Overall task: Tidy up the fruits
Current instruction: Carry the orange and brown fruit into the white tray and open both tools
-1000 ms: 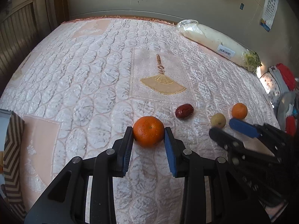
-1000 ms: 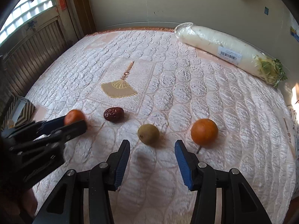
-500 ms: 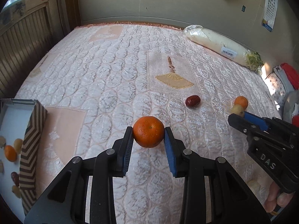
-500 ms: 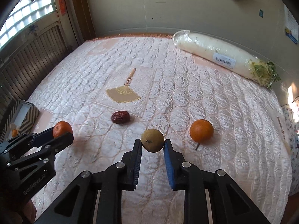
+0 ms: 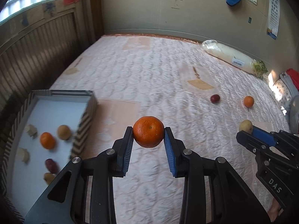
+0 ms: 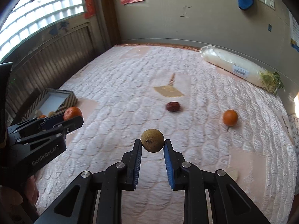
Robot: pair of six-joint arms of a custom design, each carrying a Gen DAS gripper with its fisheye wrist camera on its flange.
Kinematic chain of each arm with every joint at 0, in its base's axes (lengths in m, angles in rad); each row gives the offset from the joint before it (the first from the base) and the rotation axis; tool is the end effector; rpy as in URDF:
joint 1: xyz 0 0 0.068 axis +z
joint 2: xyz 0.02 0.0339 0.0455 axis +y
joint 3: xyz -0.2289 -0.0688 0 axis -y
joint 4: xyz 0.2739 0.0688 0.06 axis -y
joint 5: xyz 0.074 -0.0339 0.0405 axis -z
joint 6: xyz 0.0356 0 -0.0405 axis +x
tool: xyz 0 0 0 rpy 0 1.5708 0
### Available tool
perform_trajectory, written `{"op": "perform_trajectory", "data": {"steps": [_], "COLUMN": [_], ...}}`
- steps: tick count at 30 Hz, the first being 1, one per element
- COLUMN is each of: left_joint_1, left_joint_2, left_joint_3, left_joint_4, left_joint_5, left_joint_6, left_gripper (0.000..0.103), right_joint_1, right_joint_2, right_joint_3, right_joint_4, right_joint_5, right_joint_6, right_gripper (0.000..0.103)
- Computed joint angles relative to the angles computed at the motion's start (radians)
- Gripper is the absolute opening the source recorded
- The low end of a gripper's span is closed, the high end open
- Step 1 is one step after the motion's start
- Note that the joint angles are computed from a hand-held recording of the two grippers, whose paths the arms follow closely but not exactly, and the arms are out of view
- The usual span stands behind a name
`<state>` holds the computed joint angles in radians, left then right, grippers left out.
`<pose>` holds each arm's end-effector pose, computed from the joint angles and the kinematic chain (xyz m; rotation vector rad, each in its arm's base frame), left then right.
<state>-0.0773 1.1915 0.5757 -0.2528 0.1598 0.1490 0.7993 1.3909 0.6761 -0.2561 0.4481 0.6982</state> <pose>0.2628 -0.0260 0.1336 0.3452 2.4064 -0.1625 0.2098 0.1936 0.1169 0.0478 2.4119 0.1049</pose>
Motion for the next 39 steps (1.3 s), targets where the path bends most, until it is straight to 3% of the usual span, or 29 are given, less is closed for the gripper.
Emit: {"op": "perform_trajectory", "data": {"steps": [7, 19, 39], "left_joint_1": [0.208, 0.511, 0.768], "left_joint_2": [-0.085, -0.035, 0.154], "left_joint_3": [-0.031, 0.003, 0.102], "left_joint_4": [-0.037, -0.045, -0.018], "left_joint_5": [0.079, 0.185, 0.246], "left_joint_6": [0.102, 0.238, 0.337], "left_gripper": [0.032, 0.032, 0.032], "right_joint_1": [0.116, 0.225, 0.306], "right_joint_2": [0.133, 0.397, 0.748], "right_joint_3": [0.136, 0.434, 0.862], "right_joint_4": [0.010, 0.004, -0.047], "right_joint_5": [0.021, -0.001, -0.091], "right_joint_6": [0.003, -0.080, -0.197], "right_gripper": [0.023, 0.023, 0.023]}}
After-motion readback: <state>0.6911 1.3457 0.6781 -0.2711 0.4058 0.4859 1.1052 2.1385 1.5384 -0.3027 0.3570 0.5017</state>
